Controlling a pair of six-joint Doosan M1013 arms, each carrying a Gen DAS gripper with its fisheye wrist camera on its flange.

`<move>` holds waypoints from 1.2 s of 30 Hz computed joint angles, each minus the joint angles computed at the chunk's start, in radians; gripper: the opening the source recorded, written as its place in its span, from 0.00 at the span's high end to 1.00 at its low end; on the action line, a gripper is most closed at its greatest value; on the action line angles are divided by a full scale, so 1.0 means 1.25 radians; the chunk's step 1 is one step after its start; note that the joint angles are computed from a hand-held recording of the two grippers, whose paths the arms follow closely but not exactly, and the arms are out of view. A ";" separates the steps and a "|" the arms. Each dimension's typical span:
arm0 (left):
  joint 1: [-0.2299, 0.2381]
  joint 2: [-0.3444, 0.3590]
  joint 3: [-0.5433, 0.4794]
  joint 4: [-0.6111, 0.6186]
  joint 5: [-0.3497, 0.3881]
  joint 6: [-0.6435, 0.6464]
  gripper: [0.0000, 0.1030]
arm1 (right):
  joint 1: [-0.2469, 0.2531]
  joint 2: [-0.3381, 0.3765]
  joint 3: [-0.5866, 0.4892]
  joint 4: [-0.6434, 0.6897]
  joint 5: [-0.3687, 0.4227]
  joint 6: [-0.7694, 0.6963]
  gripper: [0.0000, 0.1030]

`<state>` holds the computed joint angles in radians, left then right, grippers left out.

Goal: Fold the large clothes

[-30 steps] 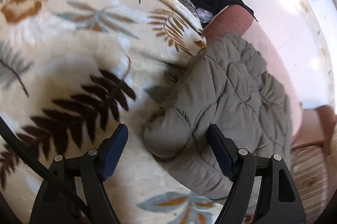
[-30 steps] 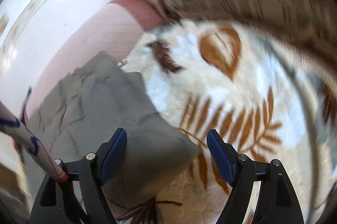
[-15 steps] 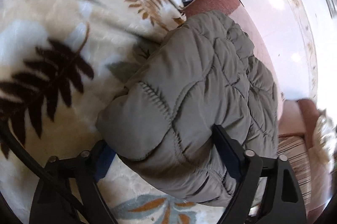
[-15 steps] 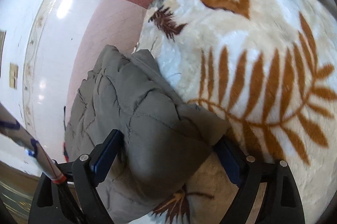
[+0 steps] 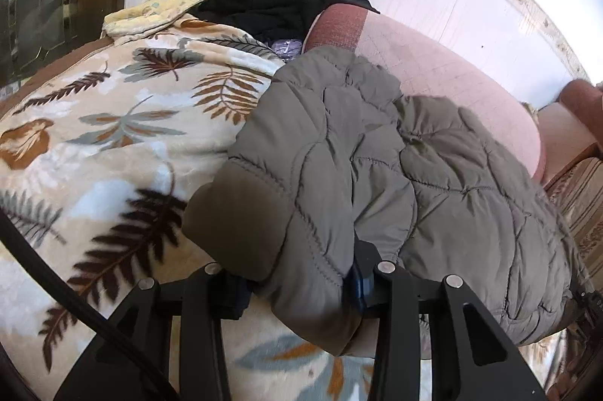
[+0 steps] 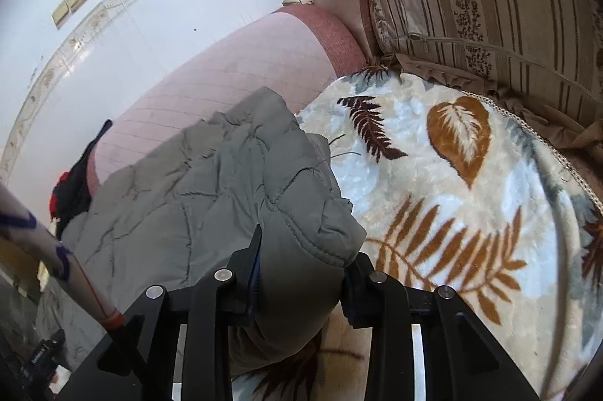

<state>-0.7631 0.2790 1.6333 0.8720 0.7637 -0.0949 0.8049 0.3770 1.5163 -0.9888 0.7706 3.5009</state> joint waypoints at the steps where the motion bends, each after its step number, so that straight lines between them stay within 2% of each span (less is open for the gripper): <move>1: -0.003 -0.008 0.006 -0.003 0.001 0.000 0.62 | 0.005 -0.010 0.008 0.000 -0.001 0.003 0.66; 6: -0.039 -0.054 0.063 -0.005 0.011 -0.038 0.60 | 0.041 -0.068 0.075 -0.012 -0.009 0.042 0.66; 9: -0.050 -0.081 0.108 -0.055 -0.017 -0.032 0.54 | 0.056 -0.092 0.120 0.015 -0.023 0.056 0.63; 11: -0.042 -0.101 0.135 -0.103 -0.059 -0.033 0.47 | 0.054 -0.105 0.149 0.068 -0.051 0.053 0.57; 12: -0.036 -0.117 0.157 -0.121 -0.086 -0.056 0.42 | 0.047 -0.114 0.166 0.105 -0.078 0.047 0.54; 13: -0.035 -0.133 0.178 -0.109 -0.111 -0.100 0.42 | 0.041 -0.121 0.179 0.132 -0.097 0.049 0.48; 15: -0.039 -0.156 0.209 -0.072 -0.142 -0.176 0.41 | 0.038 -0.145 0.221 0.114 -0.137 0.153 0.39; 16: -0.051 -0.165 0.220 -0.038 -0.128 -0.218 0.41 | 0.044 -0.157 0.238 0.083 -0.137 0.211 0.37; 17: -0.071 -0.170 0.222 0.012 -0.072 -0.261 0.41 | 0.052 -0.162 0.242 0.067 -0.112 0.234 0.37; 19: -0.122 -0.156 0.199 0.087 0.087 -0.277 0.41 | 0.087 -0.164 0.233 0.029 0.008 0.257 0.37; 20: -0.143 -0.145 0.182 0.123 0.143 -0.257 0.41 | 0.098 -0.164 0.229 0.012 0.034 0.258 0.37; 23: -0.184 -0.111 0.140 0.203 0.184 -0.180 0.40 | 0.123 -0.150 0.206 -0.084 0.031 0.237 0.37; 26: -0.202 -0.068 0.092 0.216 0.127 -0.041 0.39 | 0.142 -0.108 0.148 -0.159 -0.002 0.112 0.37; 29: -0.210 -0.018 0.045 0.203 0.113 0.073 0.39 | 0.150 -0.053 0.074 -0.154 -0.036 -0.030 0.38; 31: -0.200 0.011 0.017 0.169 0.122 0.129 0.39 | 0.147 -0.011 0.016 -0.078 -0.043 -0.153 0.38; 32: -0.193 0.025 0.005 0.144 0.130 0.152 0.35 | 0.145 0.003 0.000 -0.040 -0.047 -0.203 0.38; 33: -0.184 0.032 0.001 0.125 0.132 0.163 0.27 | 0.143 0.022 -0.023 0.012 -0.034 -0.269 0.38; 34: -0.173 0.036 -0.002 0.096 0.120 0.177 0.27 | 0.140 0.052 -0.060 0.078 0.007 -0.359 0.37; 36: -0.156 0.042 -0.002 0.046 0.093 0.207 0.26 | 0.134 0.078 -0.087 0.132 0.039 -0.437 0.35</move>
